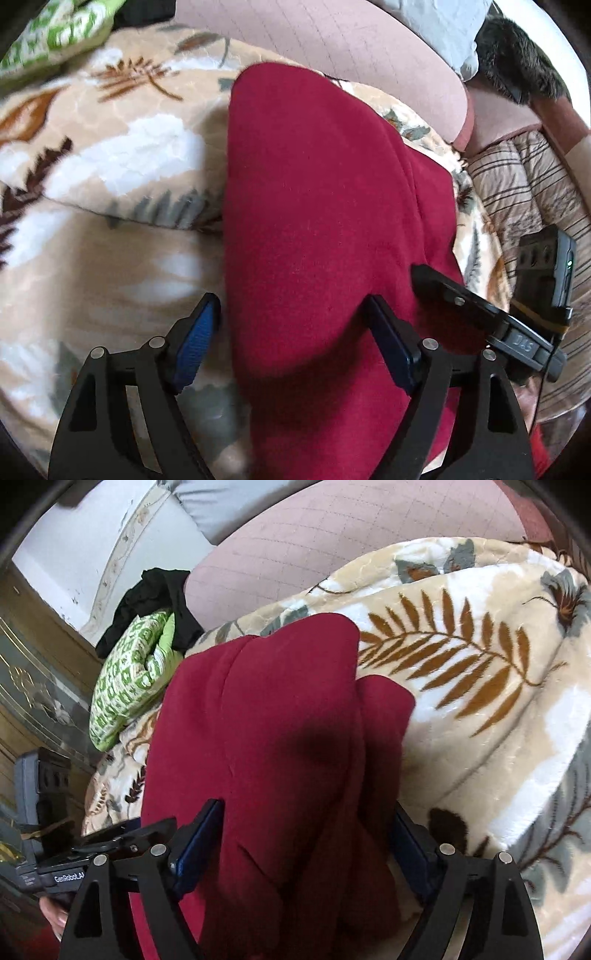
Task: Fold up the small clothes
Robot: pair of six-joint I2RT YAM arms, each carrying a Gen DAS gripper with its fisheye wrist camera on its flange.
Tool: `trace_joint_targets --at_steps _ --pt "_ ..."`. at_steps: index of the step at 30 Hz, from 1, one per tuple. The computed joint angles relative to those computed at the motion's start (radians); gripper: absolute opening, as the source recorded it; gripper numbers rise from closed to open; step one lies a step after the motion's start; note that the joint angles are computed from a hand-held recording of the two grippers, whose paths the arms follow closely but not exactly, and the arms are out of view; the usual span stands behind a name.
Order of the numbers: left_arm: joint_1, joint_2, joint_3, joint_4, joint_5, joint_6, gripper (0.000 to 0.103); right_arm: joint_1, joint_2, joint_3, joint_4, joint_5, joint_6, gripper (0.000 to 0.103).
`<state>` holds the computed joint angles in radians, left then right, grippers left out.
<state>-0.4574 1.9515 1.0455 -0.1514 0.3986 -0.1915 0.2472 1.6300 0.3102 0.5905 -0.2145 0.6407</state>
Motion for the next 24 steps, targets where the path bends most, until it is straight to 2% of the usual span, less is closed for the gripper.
trace_joint_targets --at_steps 2,4,5,9,11,13,15,16,17,18,20,22,24 --pt "-0.001 -0.02 -0.011 -0.001 0.011 -0.004 0.06 0.003 -0.018 -0.004 -0.007 -0.014 0.019 0.062" --pt "0.001 -0.064 -0.031 -0.022 0.018 0.009 0.046 0.013 -0.08 -0.016 -0.039 -0.02 0.032 0.048" --pt "0.005 -0.102 -0.045 -0.05 0.021 0.021 0.044 0.03 -0.143 -0.024 -0.083 -0.014 0.041 0.045" --pt "0.056 -0.315 -0.149 -0.185 0.051 0.083 0.043 0.113 -0.36 -0.057 -0.201 -0.013 0.12 0.044" --pt "0.091 -0.433 -0.225 -0.257 0.064 0.12 0.043 0.239 -0.489 -0.053 -0.333 0.049 0.181 0.043" --pt "0.135 -0.545 -0.312 -0.326 0.072 0.162 0.043 0.398 -0.555 -0.047 -0.419 0.143 0.245 0.043" --pt "0.171 -0.629 -0.411 -0.369 0.064 0.197 0.043 0.542 -0.538 -0.051 -0.423 0.226 0.322 0.044" --pt "0.183 -0.653 -0.473 -0.357 0.044 0.205 0.043 0.611 -0.497 -0.051 -0.403 0.266 0.366 0.046" --pt "0.183 -0.66 -0.511 -0.335 0.019 0.209 0.044 0.668 -0.431 -0.038 -0.393 0.301 0.397 0.052" --pt "0.189 -0.675 -0.556 -0.296 0.003 0.207 0.048 0.713 -0.367 -0.015 -0.412 0.331 0.419 0.055" --pt "0.205 -0.729 -0.592 -0.282 0.013 0.196 0.052 0.78 -0.308 0.031 -0.499 0.397 0.447 0.058" --pt "0.167 -0.806 -0.587 -0.325 -0.058 0.176 0.052 0.834 -0.384 0.059 -0.631 0.47 0.489 0.059" --pt "0.115 -0.899 -0.588 -0.347 -0.154 0.152 0.052 0.91 -0.471 0.127 -0.814 0.573 0.514 0.059"
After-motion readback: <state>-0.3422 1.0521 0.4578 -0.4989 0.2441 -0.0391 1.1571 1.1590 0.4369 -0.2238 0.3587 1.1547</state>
